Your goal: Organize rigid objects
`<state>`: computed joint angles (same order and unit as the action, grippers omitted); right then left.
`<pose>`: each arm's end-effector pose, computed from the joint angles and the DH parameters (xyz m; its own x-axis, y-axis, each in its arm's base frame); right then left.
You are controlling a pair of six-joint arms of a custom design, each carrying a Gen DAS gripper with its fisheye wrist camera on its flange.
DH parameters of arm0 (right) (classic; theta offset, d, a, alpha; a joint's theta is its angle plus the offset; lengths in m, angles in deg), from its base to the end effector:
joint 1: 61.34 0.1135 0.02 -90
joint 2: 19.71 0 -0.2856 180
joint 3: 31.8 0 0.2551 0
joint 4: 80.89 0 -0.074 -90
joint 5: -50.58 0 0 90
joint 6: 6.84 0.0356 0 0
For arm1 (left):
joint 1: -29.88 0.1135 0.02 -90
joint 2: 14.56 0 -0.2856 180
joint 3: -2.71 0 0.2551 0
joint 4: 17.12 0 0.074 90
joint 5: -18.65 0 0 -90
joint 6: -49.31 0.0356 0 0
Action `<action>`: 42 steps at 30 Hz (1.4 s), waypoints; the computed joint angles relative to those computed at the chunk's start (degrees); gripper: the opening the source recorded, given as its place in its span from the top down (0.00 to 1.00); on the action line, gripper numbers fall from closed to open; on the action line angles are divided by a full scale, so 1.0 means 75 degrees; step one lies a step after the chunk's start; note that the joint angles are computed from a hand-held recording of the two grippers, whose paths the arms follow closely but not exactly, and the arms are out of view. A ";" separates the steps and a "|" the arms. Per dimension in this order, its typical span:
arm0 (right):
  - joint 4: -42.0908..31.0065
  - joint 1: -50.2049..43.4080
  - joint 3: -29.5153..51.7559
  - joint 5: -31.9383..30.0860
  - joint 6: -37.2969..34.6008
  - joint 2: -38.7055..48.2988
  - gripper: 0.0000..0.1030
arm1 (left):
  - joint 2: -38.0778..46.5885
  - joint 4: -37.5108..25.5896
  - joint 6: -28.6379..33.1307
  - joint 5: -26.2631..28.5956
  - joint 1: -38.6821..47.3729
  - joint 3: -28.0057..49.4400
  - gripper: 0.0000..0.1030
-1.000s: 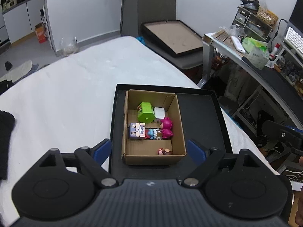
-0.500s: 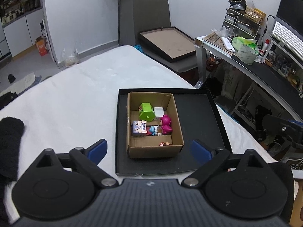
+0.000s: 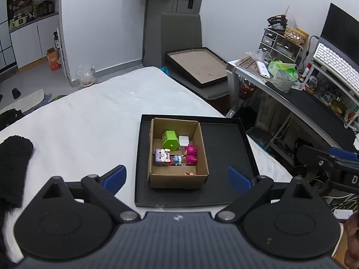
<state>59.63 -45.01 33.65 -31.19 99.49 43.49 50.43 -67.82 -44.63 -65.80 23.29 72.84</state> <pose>0.2251 0.0607 0.3123 -0.6047 0.1128 -0.7884 0.0012 0.9900 0.1408 0.2280 -0.0298 0.3170 -0.7201 0.0143 -0.6938 0.1323 0.9843 -0.1170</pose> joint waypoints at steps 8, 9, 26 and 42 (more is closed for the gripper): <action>-0.0137 0.0037 -0.0143 0.0179 -0.0020 -0.0309 0.00 | -0.0433 -0.0195 0.0139 -0.0127 -0.0216 -0.0045 0.06; -0.0147 0.0023 -0.0159 0.0165 -0.0019 -0.0351 0.00 | -0.0481 -0.0217 0.0143 -0.0262 -0.0285 -0.0052 0.06; -0.0225 0.0245 -0.0254 0.0407 0.0001 -0.0749 0.00 | -0.0951 -0.0400 0.0047 -0.0236 -0.0347 -0.0096 0.06; -0.0332 0.0394 -0.0213 0.0601 0.0062 -0.0782 0.00 | -0.1033 -0.0417 0.0055 -0.0168 -0.0396 -0.0067 0.06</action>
<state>57.14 -42.06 32.05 -26.68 99.96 37.63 42.68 -70.95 -44.22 -67.06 20.32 72.34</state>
